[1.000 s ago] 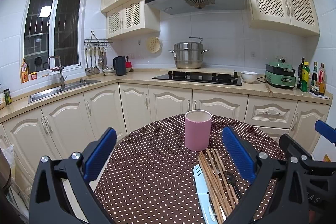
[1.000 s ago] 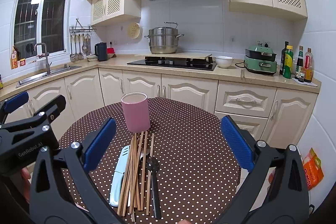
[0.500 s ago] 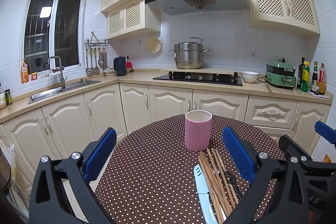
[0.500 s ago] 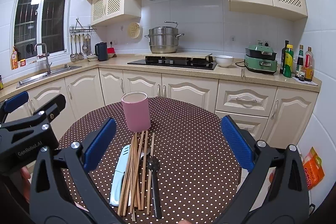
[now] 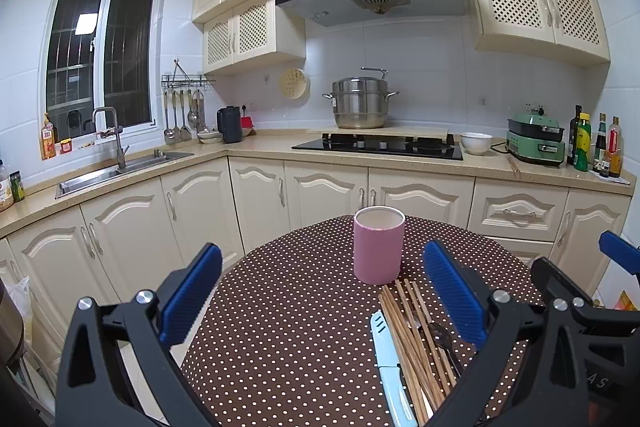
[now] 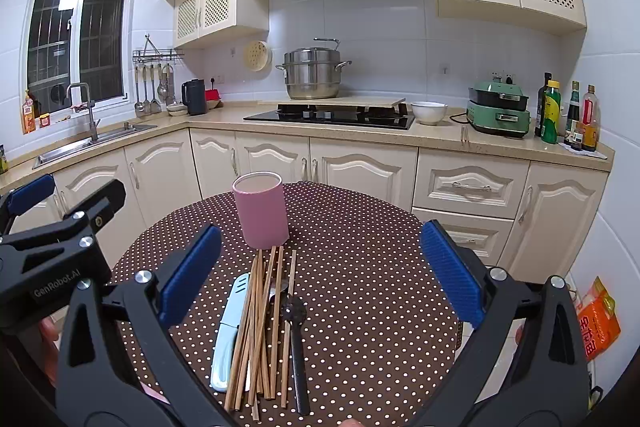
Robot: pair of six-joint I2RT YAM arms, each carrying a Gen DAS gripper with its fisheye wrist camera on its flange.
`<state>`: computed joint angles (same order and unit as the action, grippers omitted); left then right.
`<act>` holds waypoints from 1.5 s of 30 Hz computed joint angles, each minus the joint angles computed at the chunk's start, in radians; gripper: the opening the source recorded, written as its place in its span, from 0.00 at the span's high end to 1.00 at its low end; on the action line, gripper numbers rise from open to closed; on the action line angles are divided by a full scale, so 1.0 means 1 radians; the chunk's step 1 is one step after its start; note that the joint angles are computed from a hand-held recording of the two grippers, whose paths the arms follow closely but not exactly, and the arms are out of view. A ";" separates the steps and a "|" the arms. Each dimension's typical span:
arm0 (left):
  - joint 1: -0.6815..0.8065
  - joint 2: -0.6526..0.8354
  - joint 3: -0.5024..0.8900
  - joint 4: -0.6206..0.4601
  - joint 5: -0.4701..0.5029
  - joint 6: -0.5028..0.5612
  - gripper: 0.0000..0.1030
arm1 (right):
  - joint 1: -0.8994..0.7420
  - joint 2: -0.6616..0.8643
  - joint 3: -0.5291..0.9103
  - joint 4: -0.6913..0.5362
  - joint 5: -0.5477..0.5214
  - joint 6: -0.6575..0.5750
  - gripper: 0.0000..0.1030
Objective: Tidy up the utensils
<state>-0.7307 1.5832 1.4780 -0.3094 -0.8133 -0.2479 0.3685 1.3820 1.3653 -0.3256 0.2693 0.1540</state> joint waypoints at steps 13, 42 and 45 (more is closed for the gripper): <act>0.003 0.008 0.011 -0.018 0.007 -0.010 0.04 | -0.007 0.006 -0.001 0.000 -0.011 0.001 0.06; 0.212 0.373 0.476 -0.497 0.503 -0.177 0.04 | -0.179 0.306 0.264 -0.242 -0.290 0.001 0.06; 0.268 0.443 0.553 -0.579 0.602 -0.182 0.04 | -0.197 0.348 0.298 -0.280 -0.294 -0.025 0.06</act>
<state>-0.4630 2.0265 2.0310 -0.8883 -0.2112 -0.4303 0.1713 1.7301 1.6631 -0.6059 -0.0248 0.1291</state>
